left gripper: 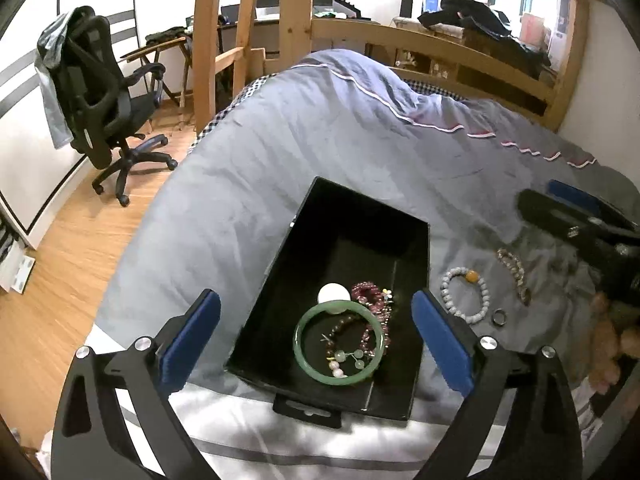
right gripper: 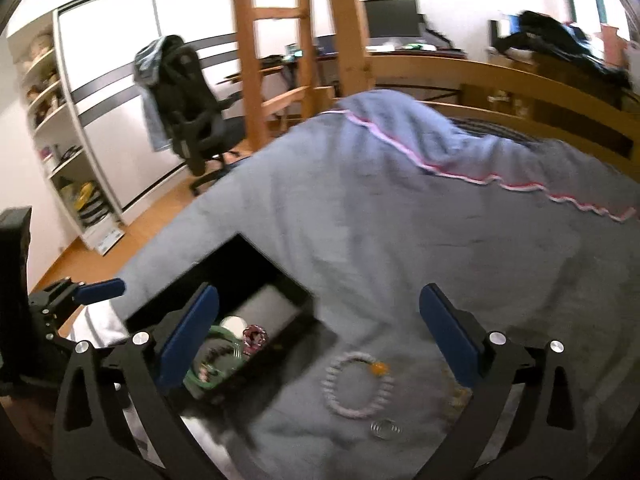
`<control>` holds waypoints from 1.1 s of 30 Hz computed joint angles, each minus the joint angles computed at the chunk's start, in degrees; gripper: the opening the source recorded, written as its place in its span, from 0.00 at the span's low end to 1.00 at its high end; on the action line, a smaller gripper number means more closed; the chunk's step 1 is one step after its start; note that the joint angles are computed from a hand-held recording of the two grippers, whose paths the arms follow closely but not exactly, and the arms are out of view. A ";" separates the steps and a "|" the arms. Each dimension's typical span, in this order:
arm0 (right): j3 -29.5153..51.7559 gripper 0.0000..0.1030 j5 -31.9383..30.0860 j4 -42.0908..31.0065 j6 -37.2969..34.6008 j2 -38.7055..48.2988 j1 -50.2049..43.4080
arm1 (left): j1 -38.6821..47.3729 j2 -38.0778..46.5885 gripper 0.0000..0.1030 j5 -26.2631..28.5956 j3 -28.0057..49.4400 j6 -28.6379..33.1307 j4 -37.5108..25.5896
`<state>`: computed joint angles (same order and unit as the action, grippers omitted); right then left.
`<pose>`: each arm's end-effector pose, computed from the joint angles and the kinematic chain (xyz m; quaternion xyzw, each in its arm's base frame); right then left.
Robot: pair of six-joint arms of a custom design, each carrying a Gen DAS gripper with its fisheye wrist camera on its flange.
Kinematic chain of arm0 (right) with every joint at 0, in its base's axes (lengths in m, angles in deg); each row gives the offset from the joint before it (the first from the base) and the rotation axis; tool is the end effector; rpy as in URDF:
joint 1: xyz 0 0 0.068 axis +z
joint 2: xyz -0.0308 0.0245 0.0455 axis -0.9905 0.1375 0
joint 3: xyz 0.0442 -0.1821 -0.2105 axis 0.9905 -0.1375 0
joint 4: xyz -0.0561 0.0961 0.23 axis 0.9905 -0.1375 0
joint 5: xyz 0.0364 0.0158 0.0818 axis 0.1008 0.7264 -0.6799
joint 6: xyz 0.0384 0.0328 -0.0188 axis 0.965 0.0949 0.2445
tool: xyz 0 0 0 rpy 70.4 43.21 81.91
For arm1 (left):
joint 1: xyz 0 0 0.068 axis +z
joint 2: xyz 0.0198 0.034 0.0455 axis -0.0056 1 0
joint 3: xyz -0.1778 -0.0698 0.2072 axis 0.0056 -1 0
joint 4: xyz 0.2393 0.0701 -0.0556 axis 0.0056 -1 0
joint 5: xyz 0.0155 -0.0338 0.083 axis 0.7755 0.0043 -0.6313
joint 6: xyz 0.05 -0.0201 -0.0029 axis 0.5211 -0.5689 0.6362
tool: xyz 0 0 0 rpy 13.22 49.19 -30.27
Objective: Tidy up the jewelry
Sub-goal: 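Move both grippers toward the white bead bracelet and silver ring, then close the left gripper on the white bead bracelet while the right grasps the silver ring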
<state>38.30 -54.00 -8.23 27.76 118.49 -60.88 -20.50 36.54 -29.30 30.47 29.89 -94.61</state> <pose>0.2283 0.0778 0.2488 0.1075 0.8969 0.0487 0.4261 0.2835 -0.1079 0.2218 0.2285 0.9100 -0.0878 0.3347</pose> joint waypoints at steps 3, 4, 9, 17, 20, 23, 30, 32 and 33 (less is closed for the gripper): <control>-2.07 0.96 -1.32 -4.80 -0.55 -6.96 -4.24 | -2.02 -0.08 0.93 -1.68 -0.46 -0.30 0.62; -2.53 0.96 -1.49 -5.87 -0.85 -8.53 -5.09 | -2.80 -0.33 0.93 -2.02 -0.74 -0.32 0.93; -5.26 0.96 -2.45 -12.55 -3.10 -17.95 -9.93 | -8.07 -2.01 0.94 -1.75 -2.98 -3.01 3.30; -11.20 0.96 -8.20 -17.72 -9.16 -29.80 -19.14 | -19.02 2.54 0.94 -0.89 -6.68 -10.11 11.01; -14.88 0.96 -10.74 -16.20 -11.41 -32.27 -21.87 | -23.25 5.31 0.94 -4.64 -7.06 -7.53 13.39; -19.22 0.88 -14.06 -12.89 -13.49 -32.68 -24.08 | -25.32 7.85 0.94 -5.27 -7.13 -6.20 15.05; -27.29 0.50 -22.30 2.55 -17.75 -19.57 -27.29 | -25.84 14.35 0.85 -4.57 -4.35 -4.34 16.22; -28.75 0.49 -23.04 7.51 -18.01 -15.41 -27.25 | -25.54 15.51 0.85 -3.85 -3.83 -4.22 16.88; -29.26 0.47 -23.65 10.10 -18.25 -13.03 -27.31 | -25.35 16.19 0.83 -3.32 -3.40 -4.09 17.06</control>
